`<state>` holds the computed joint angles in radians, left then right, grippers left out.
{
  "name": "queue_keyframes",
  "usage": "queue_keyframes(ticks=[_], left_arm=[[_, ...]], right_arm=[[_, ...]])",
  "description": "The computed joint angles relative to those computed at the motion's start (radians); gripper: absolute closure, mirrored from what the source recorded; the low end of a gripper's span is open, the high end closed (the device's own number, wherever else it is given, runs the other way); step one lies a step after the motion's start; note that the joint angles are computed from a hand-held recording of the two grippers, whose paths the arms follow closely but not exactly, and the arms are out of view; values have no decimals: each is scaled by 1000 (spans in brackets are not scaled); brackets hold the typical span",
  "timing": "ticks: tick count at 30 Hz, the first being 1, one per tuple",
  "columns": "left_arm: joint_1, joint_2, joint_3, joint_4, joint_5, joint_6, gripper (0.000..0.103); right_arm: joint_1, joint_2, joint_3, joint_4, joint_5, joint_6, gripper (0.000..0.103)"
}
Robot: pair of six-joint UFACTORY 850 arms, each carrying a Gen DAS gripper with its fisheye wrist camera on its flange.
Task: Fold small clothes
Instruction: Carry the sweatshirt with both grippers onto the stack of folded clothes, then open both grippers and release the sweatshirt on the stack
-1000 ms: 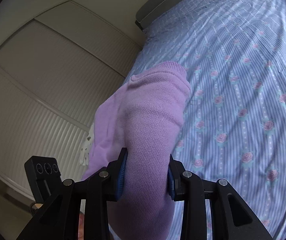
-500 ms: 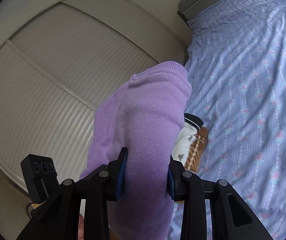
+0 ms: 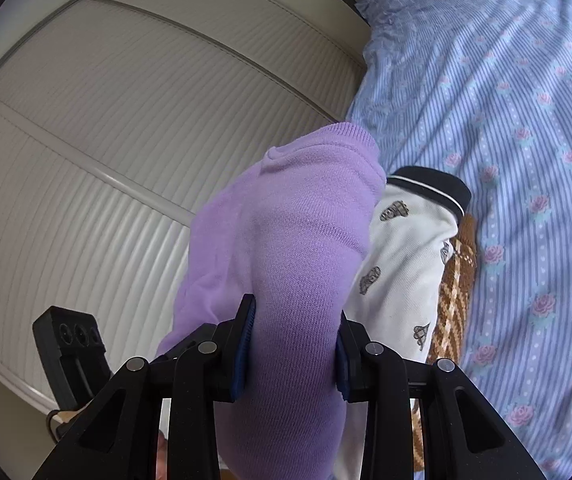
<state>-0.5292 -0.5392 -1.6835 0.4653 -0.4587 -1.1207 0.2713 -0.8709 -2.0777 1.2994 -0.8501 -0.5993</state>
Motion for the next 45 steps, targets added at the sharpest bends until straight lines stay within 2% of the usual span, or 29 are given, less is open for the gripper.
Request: queue_keyframes(ticks=[5, 10, 12, 13, 14, 19, 20, 21, 22, 27, 30, 32, 35, 41, 45], left_arm=[[0, -14, 32, 38, 45, -31, 60], [2, -34, 10, 66, 32, -60, 55], [-1, -35, 4, 93, 11, -87, 47], [-3, -39, -2, 118, -10, -110, 38], [-7, -41, -6, 145, -29, -132, 31], [-30, -41, -28, 208, -114, -184, 27], [-39, -41, -38, 224, -141, -195, 25], [-50, -42, -49, 243, -172, -206, 24], [-63, -41, -55, 269, -204, -225, 22], [-129, -11, -57, 380, -305, -326, 13], [-182, -14, -88, 415, -395, -354, 9], [-220, -15, -108, 433, -428, -374, 8], [-290, -38, -169, 467, -523, -392, 4], [-429, -118, -338, 509, -667, -418, 0], [-518, -243, -552, 522, -778, -389, 0]], right_arm=[[3, -33, 10, -9, 17, -13, 68], [3, -35, 5, -26, 25, -23, 67], [3, -31, 9, -33, 29, -20, 66], [4, -41, -5, -37, 30, -17, 64], [3, -45, -14, -43, 27, -12, 61], [0, -10, -2, -117, 29, 13, 41], [-1, 6, 13, -123, 43, 3, 34], [-1, 26, 32, -139, 70, -3, 24], [-1, 52, 60, -147, 104, -18, 22], [-16, 181, 203, -123, 201, -176, 22], [-30, 269, 300, -105, 258, -270, 22], [-49, 321, 354, -86, 263, -324, 22], [-80, 423, 465, -39, 287, -432, 22], [-174, 645, 693, 29, 304, -658, 22], [-269, 801, 841, 57, 312, -787, 17]])
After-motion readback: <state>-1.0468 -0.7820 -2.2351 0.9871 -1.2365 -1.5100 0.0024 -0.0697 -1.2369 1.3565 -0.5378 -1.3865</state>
